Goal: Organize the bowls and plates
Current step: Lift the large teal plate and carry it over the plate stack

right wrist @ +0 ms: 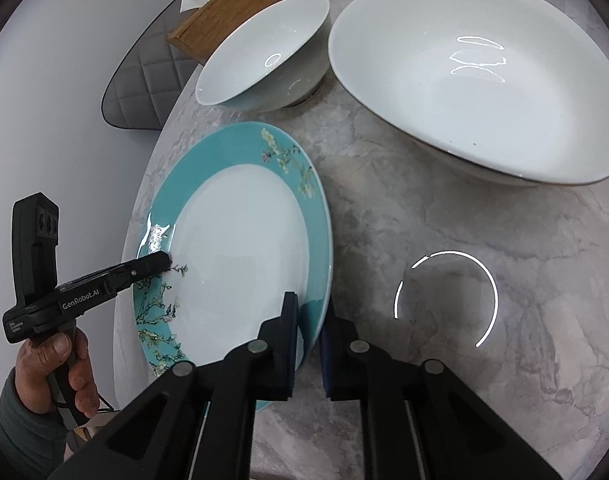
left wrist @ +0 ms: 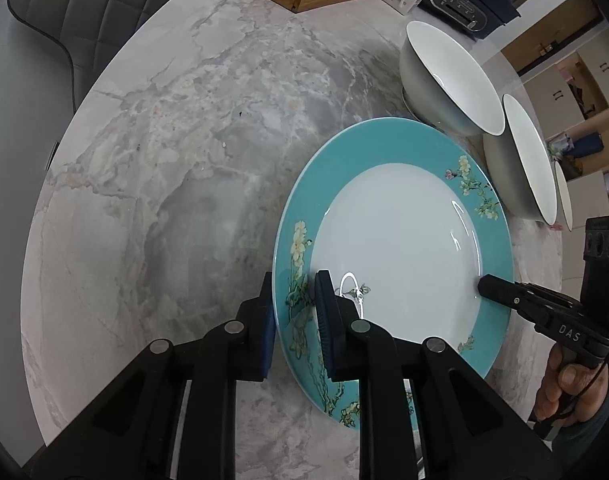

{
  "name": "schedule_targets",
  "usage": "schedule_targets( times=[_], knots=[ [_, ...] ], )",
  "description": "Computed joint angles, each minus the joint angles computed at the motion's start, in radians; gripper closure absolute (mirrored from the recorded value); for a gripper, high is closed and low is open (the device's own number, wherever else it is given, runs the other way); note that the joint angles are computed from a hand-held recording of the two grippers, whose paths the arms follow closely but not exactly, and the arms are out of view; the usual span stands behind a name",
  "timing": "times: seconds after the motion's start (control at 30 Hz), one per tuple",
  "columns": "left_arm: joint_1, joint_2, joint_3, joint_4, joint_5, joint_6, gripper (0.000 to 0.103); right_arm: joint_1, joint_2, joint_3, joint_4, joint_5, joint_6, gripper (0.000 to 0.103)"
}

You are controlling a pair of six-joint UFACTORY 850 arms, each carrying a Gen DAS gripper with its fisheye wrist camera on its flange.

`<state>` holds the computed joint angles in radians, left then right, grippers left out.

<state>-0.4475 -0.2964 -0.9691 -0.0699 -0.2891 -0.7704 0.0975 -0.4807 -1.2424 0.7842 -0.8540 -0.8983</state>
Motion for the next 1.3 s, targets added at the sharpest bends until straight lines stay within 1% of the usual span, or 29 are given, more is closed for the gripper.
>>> schedule_targets(
  times=[0.13, 0.27, 0.33, 0.37, 0.53, 0.63, 0.87, 0.93, 1.07, 1.17, 1.2, 1.3],
  knots=[
    [-0.030, 0.060, 0.040, 0.037, 0.000, -0.059, 0.087, -0.003, 0.044, 0.025, 0.006, 0.008, -0.010, 0.092],
    [-0.087, 0.124, 0.064, 0.245, -0.014, -0.278, 0.087, -0.018, 0.109, 0.067, 0.020, -0.003, -0.037, 0.092],
    [-0.116, 0.155, 0.074, 0.310, -0.022, -0.357, 0.088, -0.028, 0.145, 0.093, 0.024, -0.008, -0.050, 0.092],
    [-0.129, 0.164, 0.074, 0.317, -0.026, -0.368, 0.088, -0.035, 0.169, 0.111, 0.029, -0.010, -0.056, 0.092],
    [-0.218, 0.218, 0.086, 0.412, -0.039, -0.490, 0.088, -0.091, 0.284, 0.202, 0.036, -0.023, -0.093, 0.092],
    [-0.292, 0.237, 0.092, 0.481, -0.052, -0.595, 0.088, -0.132, 0.364, 0.275, 0.033, -0.021, -0.119, 0.092],
    [-0.447, 0.201, 0.090, 0.544, -0.050, -0.719, 0.088, -0.260, 0.515, 0.456, 0.006, -0.020, -0.148, 0.092],
    [-0.484, 0.179, 0.086, 0.524, -0.047, -0.723, 0.088, -0.288, 0.544, 0.499, -0.006, -0.013, -0.151, 0.092],
    [-0.529, 0.143, 0.088, 0.529, -0.031, -0.742, 0.088, -0.350, 0.573, 0.568, -0.008, -0.013, -0.157, 0.092],
    [-0.547, 0.131, 0.096, 0.575, -0.021, -0.791, 0.087, -0.371, 0.591, 0.603, -0.001, 0.002, -0.184, 0.092],
    [-0.553, 0.127, 0.095, 0.586, -0.023, -0.800, 0.087, -0.366, 0.592, 0.607, 0.005, 0.012, -0.191, 0.092],
    [-0.552, 0.118, 0.093, 0.570, -0.031, -0.771, 0.087, -0.370, 0.599, 0.629, 0.011, 0.034, -0.224, 0.091]
  ],
)
